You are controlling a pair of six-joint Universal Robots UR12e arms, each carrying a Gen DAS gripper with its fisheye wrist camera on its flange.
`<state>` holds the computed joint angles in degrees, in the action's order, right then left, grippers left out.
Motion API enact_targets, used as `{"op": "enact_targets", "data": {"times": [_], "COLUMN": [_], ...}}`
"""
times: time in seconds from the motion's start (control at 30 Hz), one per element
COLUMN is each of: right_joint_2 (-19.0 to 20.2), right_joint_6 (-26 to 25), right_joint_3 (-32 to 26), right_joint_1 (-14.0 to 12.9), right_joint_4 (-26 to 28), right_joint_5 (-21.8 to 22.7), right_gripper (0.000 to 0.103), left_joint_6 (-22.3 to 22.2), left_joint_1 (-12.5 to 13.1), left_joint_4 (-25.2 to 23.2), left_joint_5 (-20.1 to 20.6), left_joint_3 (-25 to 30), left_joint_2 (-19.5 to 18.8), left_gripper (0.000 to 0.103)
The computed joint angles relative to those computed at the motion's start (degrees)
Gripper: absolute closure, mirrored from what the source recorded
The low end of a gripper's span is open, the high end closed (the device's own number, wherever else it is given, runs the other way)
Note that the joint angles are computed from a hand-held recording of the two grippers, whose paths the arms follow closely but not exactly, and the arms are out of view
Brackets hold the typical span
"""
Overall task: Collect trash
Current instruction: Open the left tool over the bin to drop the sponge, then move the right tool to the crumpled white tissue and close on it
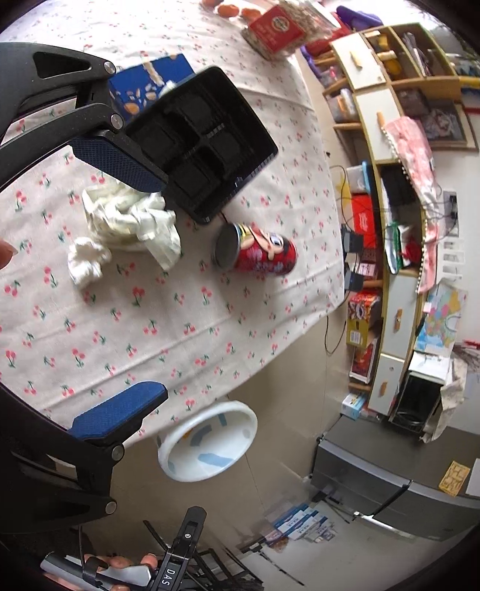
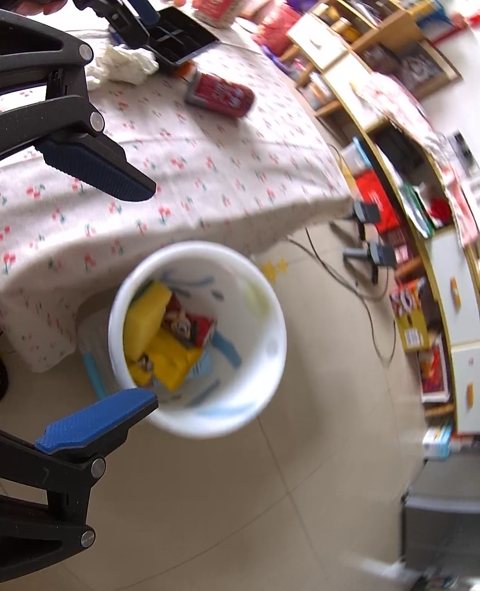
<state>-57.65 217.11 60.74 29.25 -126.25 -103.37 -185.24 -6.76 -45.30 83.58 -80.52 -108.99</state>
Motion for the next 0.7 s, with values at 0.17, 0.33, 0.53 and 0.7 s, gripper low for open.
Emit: {"op": "enact_targets", "data": {"times": [0.17, 0.33, 0.53, 0.7], "right_joint_2": [3.2, 6.9, 12.4, 18.2], "right_joint_6": [-2.6, -5.6, -8.4, -11.2], "right_joint_3": [-5.0, -11.1, -20.3, -30.1], "right_joint_1": [1.3, 2.8, 4.5, 5.7], "right_joint_4": [4.2, 7.8, 12.4, 17.5], "right_joint_5": [1.6, 2.0, 2.9, 5.0], "right_gripper": [0.013, 0.013, 0.013, 0.013], "left_joint_6": [-1.0, -1.0, -4.9, -6.4], "left_joint_1": [2.6, 4.8, 7.9, 9.4], "left_joint_4": [0.1, 0.4, 0.9, 0.8], "left_joint_5": [1.0, 2.8, 5.1, 7.2], "left_joint_3": [-3.2, -5.8, -10.6, -13.1], "left_joint_2": [2.3, 4.2, 7.1, 8.6], "left_gripper": [0.0, 0.0, 0.0, 0.0]}}
